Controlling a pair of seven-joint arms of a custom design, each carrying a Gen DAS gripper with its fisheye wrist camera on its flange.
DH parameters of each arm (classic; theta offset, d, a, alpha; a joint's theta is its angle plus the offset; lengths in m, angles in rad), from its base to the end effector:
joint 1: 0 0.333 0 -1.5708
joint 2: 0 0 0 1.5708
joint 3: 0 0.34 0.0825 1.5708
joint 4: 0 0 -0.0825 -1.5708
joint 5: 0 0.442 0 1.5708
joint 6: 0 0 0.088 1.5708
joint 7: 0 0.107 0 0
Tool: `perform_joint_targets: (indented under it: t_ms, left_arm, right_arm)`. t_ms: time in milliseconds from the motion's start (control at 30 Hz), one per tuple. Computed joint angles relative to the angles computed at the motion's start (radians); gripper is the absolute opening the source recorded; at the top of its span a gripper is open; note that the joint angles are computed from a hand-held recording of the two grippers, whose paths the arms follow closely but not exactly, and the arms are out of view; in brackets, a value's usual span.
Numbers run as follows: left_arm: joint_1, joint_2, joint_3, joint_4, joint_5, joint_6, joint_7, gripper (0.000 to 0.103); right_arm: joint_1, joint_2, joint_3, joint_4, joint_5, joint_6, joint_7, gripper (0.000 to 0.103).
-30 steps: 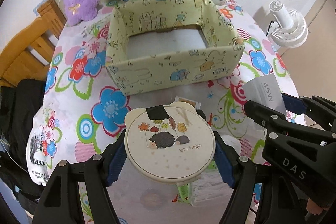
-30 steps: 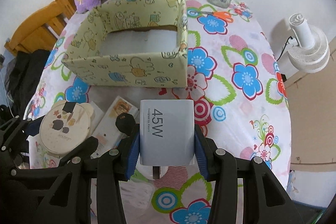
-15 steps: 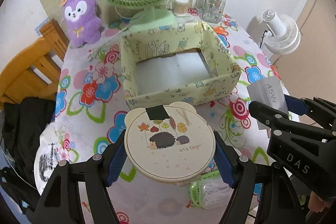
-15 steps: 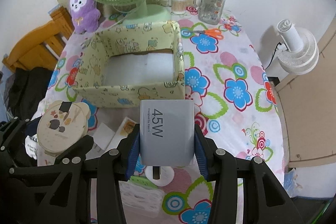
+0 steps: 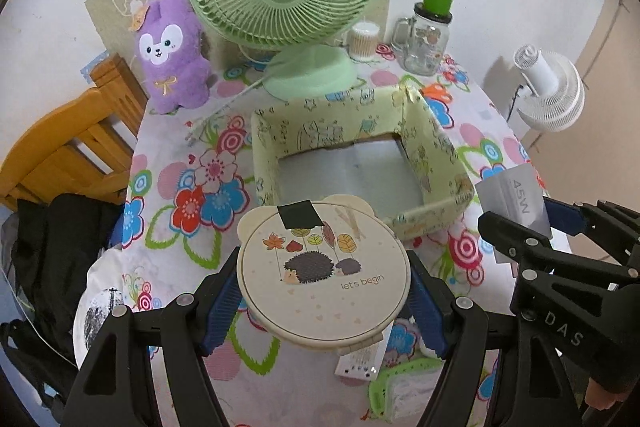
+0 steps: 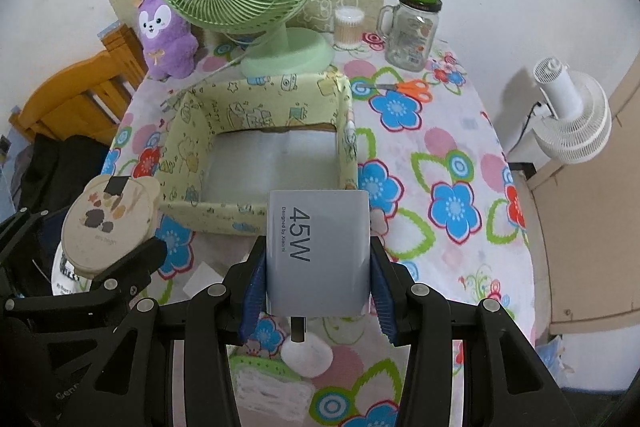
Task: Organize rigid objects
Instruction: 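Carry the coaster and charger over the box with both grippers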
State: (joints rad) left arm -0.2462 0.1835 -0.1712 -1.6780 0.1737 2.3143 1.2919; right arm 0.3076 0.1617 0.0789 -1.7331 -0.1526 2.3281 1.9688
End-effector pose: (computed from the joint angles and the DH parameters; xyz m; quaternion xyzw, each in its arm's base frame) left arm 0.6591 -0.2791 0.5488 -0.6093 0.7578 -0.1785 0.1504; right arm 0.6563 0.2607 0.5331 -0.7114 0.6665 -0.1371 0.1757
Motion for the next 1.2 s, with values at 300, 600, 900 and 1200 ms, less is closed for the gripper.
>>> perform_joint_targets:
  t_ms: [300, 600, 900, 1200]
  left_arm:
    - [-0.02, 0.089, 0.016, 0.116, 0.034, -0.034, -0.034, 0.077]
    - [-0.036, 0.172, 0.035, 0.208, 0.04, -0.067, -0.042, 0.077]
    - [-0.048, 0.27, 0.047, 0.321, 0.029, -0.12, -0.022, 0.077]
    - [-0.059, 0.363, 0.058, 0.435, 0.007, -0.17, 0.004, 0.077]
  right_arm:
    - [-0.022, 0.076, -0.003, 0.104, 0.041, -0.011, -0.084, 0.05]
    - [-0.035, 0.161, -0.008, 0.207, 0.065, -0.041, -0.12, 0.05]
    - [-0.042, 0.24, -0.009, 0.3, 0.081, -0.065, -0.141, 0.05]
    - [-0.043, 0.34, -0.002, 0.426, 0.109, -0.093, -0.177, 0.05]
